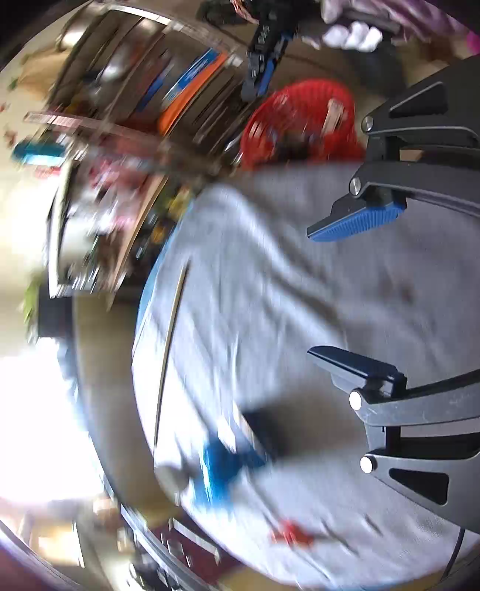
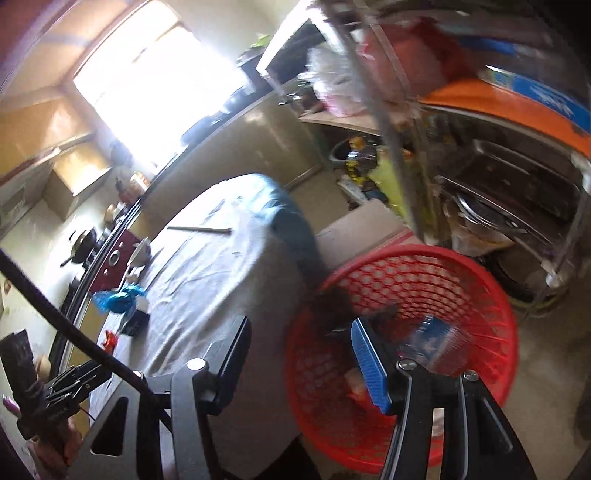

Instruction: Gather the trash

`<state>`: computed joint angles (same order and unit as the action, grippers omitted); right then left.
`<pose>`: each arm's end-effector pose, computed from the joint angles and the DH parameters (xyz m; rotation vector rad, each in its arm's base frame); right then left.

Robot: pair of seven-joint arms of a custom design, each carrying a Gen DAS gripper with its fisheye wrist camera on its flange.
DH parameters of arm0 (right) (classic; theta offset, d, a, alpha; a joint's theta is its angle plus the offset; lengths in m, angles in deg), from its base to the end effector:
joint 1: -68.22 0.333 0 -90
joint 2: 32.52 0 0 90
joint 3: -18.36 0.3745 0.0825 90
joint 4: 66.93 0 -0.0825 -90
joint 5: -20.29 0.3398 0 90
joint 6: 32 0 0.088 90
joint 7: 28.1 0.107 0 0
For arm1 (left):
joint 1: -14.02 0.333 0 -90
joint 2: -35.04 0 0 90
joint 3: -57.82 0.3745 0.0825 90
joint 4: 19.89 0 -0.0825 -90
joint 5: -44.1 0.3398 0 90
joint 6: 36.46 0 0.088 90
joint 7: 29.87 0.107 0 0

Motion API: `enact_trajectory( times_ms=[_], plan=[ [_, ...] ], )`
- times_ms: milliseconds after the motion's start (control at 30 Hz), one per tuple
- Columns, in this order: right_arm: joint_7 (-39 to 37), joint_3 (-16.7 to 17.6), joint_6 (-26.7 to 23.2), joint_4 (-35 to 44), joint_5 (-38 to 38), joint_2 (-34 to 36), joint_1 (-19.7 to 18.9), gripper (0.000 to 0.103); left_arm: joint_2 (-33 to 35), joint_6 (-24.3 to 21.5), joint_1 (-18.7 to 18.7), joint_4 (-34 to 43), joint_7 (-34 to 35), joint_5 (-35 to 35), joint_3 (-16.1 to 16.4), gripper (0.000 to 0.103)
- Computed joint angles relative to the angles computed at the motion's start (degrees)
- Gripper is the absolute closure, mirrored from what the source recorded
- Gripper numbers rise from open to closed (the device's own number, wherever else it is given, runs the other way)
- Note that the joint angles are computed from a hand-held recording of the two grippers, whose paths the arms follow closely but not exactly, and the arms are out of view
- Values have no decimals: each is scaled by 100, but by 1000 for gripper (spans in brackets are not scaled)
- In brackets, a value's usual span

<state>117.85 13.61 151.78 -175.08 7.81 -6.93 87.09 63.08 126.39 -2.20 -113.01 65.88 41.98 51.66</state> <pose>0.6475 0.1942 0.4570 -1.1859 1.9573 -0.3172 0.6719 -0.2557 0.4995 -1.4216 2.2110 -0.8602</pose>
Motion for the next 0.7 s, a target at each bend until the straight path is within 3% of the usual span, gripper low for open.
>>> enact_trajectory(
  times_ms=[133,333,633,700],
  plan=[
    [-207,93,-606,866,-176,243,197,43,-425,678,-153,-754,-638,347,740,35],
    [-454,159,-1534,2290,-499,667,529,43,-895,1260,-373,-1616,-1634,974,1683,32],
    [-543,-37,-2572,4471,-988,1386,1036,43,-1347,1512,-458,-2273,-2720,1950,2571,32],
    [-638,-72,-2841,4960,-1077,1551,1114,43,-1395,1545,-641,-2333,-3100,2383,2947,32]
  ],
)
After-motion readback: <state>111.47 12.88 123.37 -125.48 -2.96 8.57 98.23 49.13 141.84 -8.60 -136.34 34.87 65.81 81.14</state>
